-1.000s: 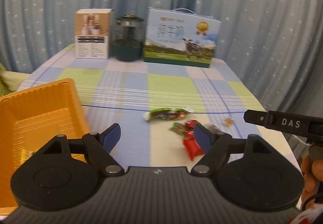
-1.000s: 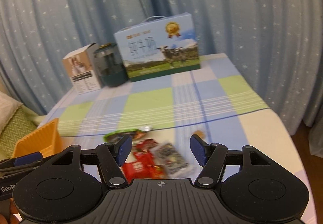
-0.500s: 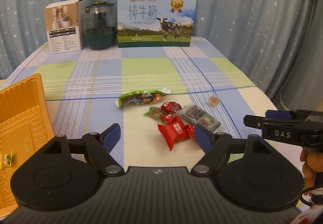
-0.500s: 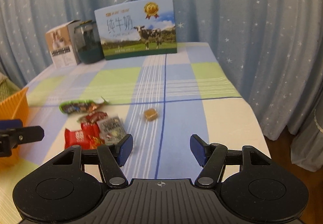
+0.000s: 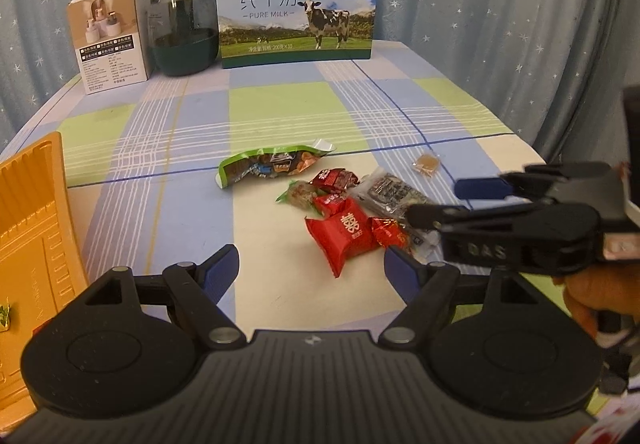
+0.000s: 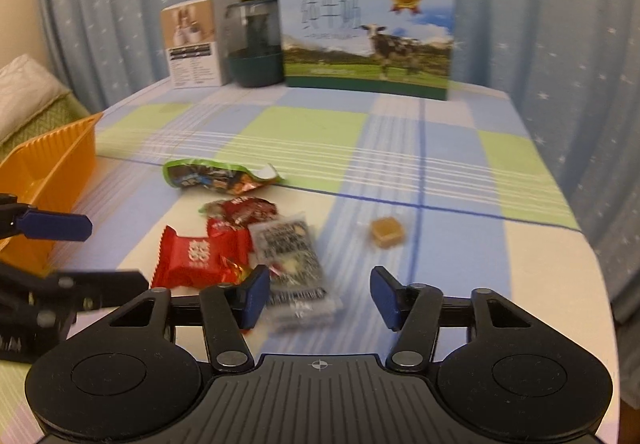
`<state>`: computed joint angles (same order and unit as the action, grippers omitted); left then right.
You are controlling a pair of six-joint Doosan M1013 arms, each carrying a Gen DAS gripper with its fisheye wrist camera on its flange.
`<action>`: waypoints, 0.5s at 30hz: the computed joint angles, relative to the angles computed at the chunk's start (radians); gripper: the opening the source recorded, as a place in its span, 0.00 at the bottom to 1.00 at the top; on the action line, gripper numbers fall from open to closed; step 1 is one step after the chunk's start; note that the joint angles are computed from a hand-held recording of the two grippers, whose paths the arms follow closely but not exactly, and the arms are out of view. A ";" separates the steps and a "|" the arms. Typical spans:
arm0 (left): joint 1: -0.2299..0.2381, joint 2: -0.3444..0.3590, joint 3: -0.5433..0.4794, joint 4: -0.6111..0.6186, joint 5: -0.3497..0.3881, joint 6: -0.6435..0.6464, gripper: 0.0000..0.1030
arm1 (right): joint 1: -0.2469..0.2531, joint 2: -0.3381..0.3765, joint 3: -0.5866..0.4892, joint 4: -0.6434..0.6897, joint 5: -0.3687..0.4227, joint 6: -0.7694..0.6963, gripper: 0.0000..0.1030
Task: Organize snacks
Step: 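Grasp the clear nut packet with the right tool while the left tool grasps a small red candy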
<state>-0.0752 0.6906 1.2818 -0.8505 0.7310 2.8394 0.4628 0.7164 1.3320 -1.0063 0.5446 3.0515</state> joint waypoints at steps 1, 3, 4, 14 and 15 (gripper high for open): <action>0.000 0.001 0.000 0.002 -0.001 -0.002 0.75 | -0.004 0.007 -0.013 0.033 -0.002 -0.047 0.52; 0.001 0.004 -0.004 0.007 0.002 -0.008 0.75 | -0.012 0.017 -0.034 0.096 -0.014 -0.138 0.50; 0.001 0.004 -0.004 0.009 0.004 -0.011 0.75 | -0.015 0.023 -0.046 0.135 -0.014 -0.192 0.46; 0.007 0.012 -0.016 0.030 0.031 -0.028 0.75 | -0.028 -0.016 0.016 0.325 -0.125 -0.299 0.37; 0.008 0.012 -0.016 0.031 0.036 -0.029 0.74 | -0.032 -0.026 0.032 0.374 -0.161 -0.331 0.37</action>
